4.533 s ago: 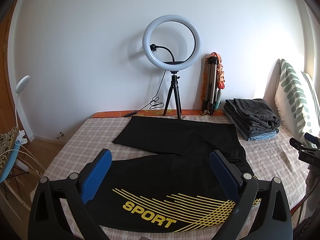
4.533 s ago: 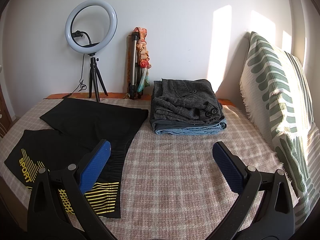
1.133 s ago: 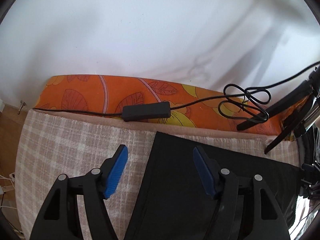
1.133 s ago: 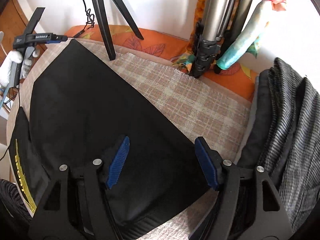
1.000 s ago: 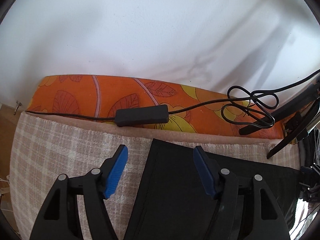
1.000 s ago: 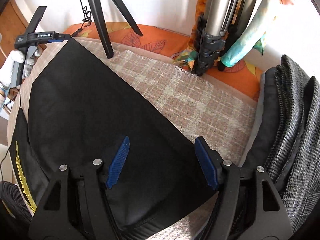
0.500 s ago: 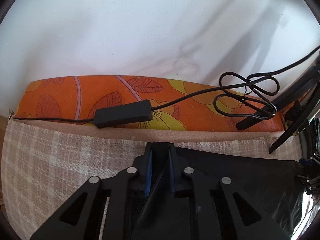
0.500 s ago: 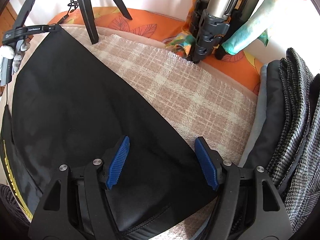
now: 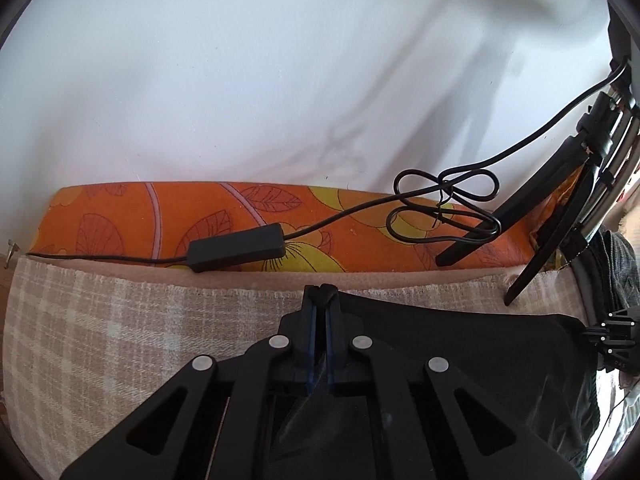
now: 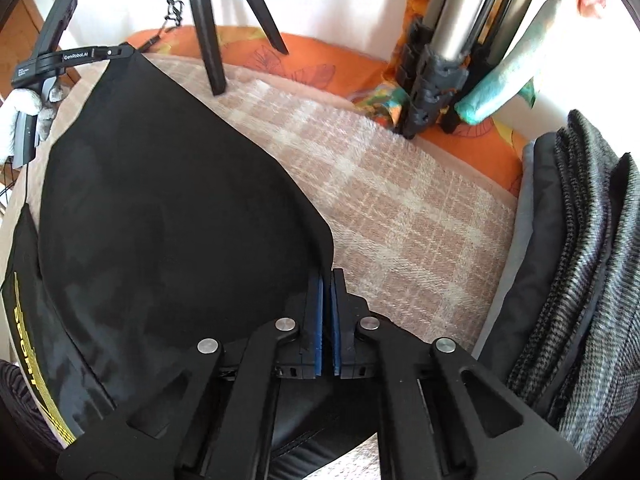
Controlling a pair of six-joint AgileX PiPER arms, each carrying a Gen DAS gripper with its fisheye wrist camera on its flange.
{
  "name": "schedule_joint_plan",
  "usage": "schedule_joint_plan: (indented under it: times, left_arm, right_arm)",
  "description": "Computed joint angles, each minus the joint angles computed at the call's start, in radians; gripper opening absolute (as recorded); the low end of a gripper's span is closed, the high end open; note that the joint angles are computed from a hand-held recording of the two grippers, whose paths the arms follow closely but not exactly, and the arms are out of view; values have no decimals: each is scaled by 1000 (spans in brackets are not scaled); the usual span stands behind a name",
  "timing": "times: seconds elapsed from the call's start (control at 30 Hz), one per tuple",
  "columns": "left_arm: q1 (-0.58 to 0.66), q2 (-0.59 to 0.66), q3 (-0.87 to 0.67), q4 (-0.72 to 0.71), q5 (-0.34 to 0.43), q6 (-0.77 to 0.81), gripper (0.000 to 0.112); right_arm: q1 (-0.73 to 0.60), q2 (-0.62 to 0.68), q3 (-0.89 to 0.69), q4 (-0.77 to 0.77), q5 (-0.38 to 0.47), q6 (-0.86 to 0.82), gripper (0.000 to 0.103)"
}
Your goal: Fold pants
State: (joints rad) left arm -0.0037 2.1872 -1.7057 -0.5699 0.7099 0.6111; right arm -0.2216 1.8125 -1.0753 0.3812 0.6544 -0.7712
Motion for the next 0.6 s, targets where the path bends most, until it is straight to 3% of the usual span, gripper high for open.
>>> schedule_joint_plan:
  times: [0.27, 0.6]
  left_arm:
    - [66, -123, 107, -90, 20, 137, 1]
    - [158, -358, 398, -228, -7, 339, 0]
  right_arm:
    - [-37, -204, 112, 87, 35, -92, 4]
    - [-116, -538, 248, 80, 200, -166, 4]
